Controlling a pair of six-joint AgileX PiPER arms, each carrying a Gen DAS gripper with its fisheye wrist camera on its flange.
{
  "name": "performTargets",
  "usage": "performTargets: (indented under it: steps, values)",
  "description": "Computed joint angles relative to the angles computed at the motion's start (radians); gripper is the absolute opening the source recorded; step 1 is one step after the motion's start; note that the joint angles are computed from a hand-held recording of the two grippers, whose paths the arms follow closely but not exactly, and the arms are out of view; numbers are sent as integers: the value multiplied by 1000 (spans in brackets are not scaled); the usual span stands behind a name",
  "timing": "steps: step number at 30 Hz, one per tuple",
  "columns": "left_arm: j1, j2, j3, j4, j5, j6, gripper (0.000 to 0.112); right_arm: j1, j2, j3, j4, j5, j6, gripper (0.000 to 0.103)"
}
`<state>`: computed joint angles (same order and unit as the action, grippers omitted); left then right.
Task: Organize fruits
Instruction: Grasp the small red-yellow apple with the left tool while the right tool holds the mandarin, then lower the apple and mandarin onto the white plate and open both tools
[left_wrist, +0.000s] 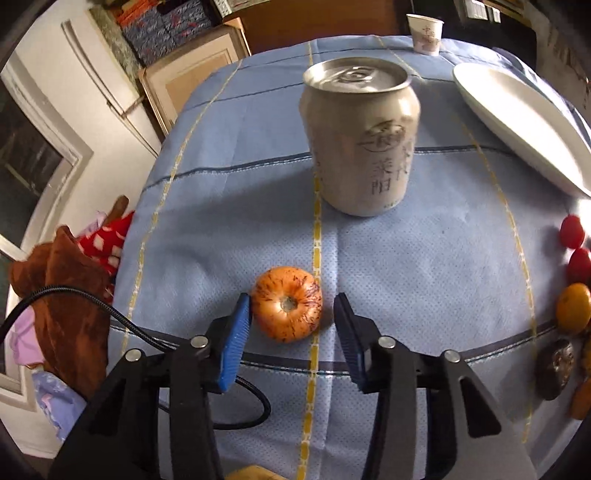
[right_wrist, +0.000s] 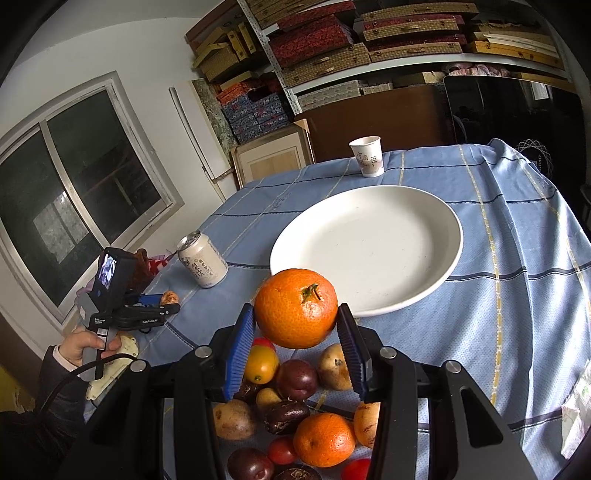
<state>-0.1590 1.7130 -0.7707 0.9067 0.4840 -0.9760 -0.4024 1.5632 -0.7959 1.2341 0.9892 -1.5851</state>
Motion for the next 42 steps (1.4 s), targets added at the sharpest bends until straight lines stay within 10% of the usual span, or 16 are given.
performTargets:
  steps: [17,23,31,35,42]
  values:
    - [-250,-255,3,-228,-36,89,37,53,55,-47,24,-134,37,46]
    - [-339,11,-379,-527,-22,437,37,177,213,-245,-113,-313,236,46]
    - [-309,381,-830,-749,188,667,38,224,326,-367,-244,-323,363,47]
    - [-310,340,-750,-668,145,572,80,201,248,-301,-186,-301,265,58]
    - [-409,-27,-306,-322,-7,184,90,44,-47,6,-7,-190,-27,58]
